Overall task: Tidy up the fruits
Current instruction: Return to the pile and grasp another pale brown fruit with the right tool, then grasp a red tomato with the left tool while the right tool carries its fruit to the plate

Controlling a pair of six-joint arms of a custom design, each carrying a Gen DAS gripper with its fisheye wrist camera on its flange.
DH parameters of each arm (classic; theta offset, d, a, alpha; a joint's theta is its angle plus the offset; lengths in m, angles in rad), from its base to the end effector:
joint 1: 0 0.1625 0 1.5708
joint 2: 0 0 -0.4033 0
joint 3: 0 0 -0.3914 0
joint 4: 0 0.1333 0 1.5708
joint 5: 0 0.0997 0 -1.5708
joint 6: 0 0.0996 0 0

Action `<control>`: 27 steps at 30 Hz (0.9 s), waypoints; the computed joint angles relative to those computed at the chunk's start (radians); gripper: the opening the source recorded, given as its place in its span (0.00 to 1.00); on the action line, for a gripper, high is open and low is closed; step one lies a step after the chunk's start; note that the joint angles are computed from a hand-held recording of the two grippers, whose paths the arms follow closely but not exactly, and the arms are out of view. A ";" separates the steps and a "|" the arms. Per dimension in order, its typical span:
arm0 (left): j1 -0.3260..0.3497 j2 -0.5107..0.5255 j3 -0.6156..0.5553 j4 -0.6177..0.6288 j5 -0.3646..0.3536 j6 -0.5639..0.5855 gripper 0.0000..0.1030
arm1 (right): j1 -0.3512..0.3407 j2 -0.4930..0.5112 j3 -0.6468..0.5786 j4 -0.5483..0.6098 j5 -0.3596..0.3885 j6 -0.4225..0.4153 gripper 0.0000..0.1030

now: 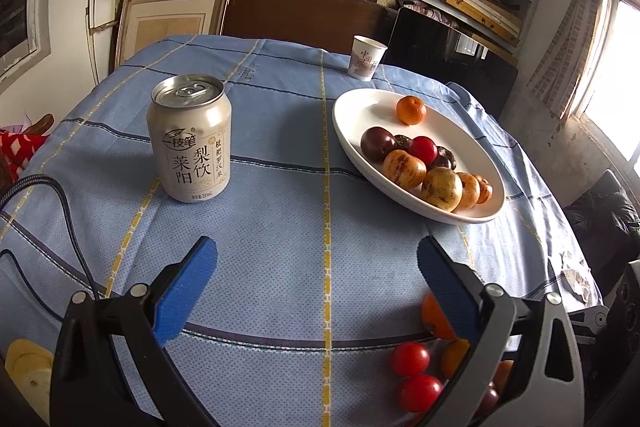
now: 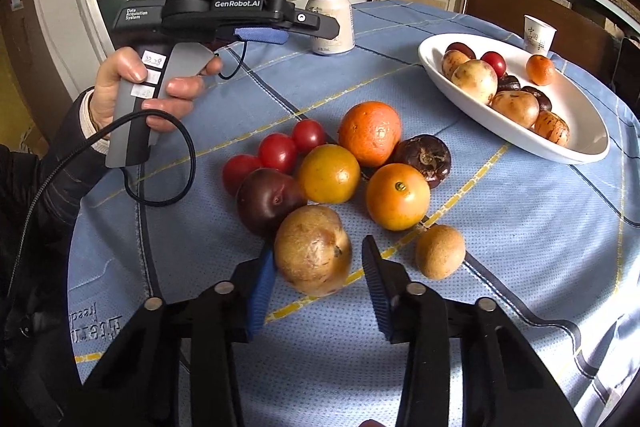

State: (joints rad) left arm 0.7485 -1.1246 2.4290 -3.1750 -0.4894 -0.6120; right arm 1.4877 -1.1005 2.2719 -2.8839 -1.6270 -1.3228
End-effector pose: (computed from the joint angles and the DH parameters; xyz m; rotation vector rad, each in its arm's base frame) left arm -0.1324 -0.4249 0.1334 0.0333 2.2599 -1.1444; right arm 0.0901 -0.4568 0.0771 1.7409 -2.4497 0.1081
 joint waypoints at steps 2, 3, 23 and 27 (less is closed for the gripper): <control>-0.001 -0.005 0.000 0.017 0.003 -0.002 0.96 | -0.002 -0.004 -0.001 0.004 0.006 -0.001 0.35; -0.002 -0.012 0.000 0.037 0.003 -0.001 0.96 | -0.009 -0.015 -0.003 0.019 0.024 0.002 0.35; -0.106 -0.069 0.166 -0.026 -0.415 0.366 0.54 | -0.089 -0.063 -0.103 0.185 0.224 0.204 0.37; -0.117 -0.038 0.163 -0.018 -0.420 0.342 0.44 | -0.085 -0.060 -0.095 0.168 0.213 0.194 0.38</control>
State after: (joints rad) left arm 0.6311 -1.1628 2.5923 -3.1930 -0.9091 -0.2695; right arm 1.4031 -1.1607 2.1768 -2.7159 -1.4139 -1.1291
